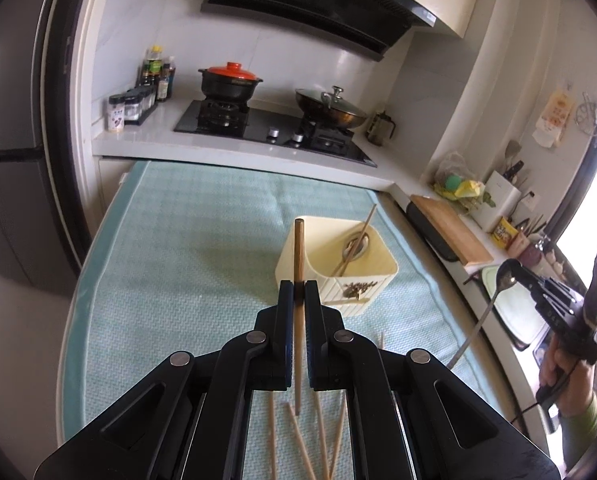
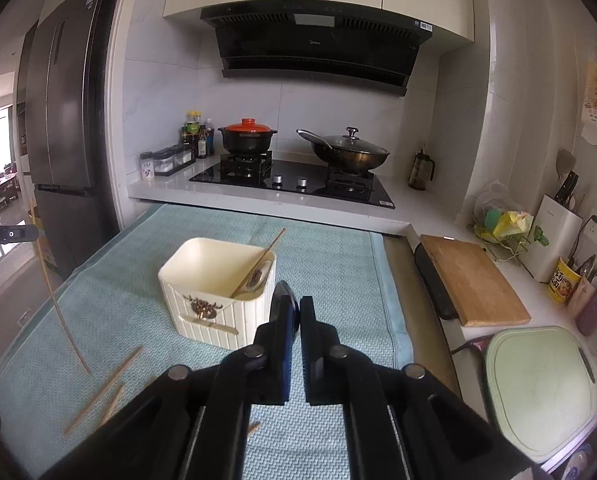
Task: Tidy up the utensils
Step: 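Carry the chopstick and spoon over the caddy with both grippers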
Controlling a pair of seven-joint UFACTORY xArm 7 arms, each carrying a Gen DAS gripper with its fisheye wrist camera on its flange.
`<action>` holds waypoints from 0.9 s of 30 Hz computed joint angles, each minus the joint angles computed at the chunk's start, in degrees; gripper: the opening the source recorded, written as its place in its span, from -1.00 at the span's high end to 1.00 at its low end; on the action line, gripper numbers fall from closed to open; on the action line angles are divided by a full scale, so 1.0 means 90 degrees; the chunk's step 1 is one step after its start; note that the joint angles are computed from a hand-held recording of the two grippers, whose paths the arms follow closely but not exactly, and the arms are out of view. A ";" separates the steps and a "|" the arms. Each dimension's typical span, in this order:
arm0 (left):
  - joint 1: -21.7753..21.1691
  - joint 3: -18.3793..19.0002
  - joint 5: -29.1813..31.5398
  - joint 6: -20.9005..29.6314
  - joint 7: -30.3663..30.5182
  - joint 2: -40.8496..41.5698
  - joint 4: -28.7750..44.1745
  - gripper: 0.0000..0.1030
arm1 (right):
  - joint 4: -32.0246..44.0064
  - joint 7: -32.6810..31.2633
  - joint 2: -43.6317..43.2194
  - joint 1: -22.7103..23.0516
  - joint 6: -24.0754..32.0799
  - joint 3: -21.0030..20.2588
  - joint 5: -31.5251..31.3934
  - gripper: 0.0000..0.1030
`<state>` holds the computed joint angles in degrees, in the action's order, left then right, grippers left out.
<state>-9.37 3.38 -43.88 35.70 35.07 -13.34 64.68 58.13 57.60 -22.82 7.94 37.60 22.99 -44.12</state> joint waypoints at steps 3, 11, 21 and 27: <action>0.0021 -0.0015 -0.0008 0.0193 -0.0163 0.0361 0.0652 0.94 | 0.0415 0.0006 0.0345 -0.0143 -0.0028 -0.0009 -0.0257 0.93; 0.0292 -0.0508 0.0249 0.0539 -0.0823 0.1845 0.3155 0.94 | 0.2105 0.0229 0.1841 -0.0015 0.0090 -0.0348 -0.1284 0.93; 0.0238 -0.1224 0.1768 0.0533 -0.2129 0.4145 0.5557 0.94 | 0.3617 0.0309 0.3799 0.0624 0.0018 -0.1065 -0.2232 0.93; 0.0093 -0.1335 0.2552 0.1274 -0.2715 0.5077 0.6190 0.95 | 0.3857 -0.1359 0.4552 0.0524 -0.0467 -0.1016 -0.0177 0.92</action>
<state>-8.53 -8.63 -20.92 47.16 10.64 32.35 120.40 92.84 45.37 18.14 12.66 33.40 13.85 -45.72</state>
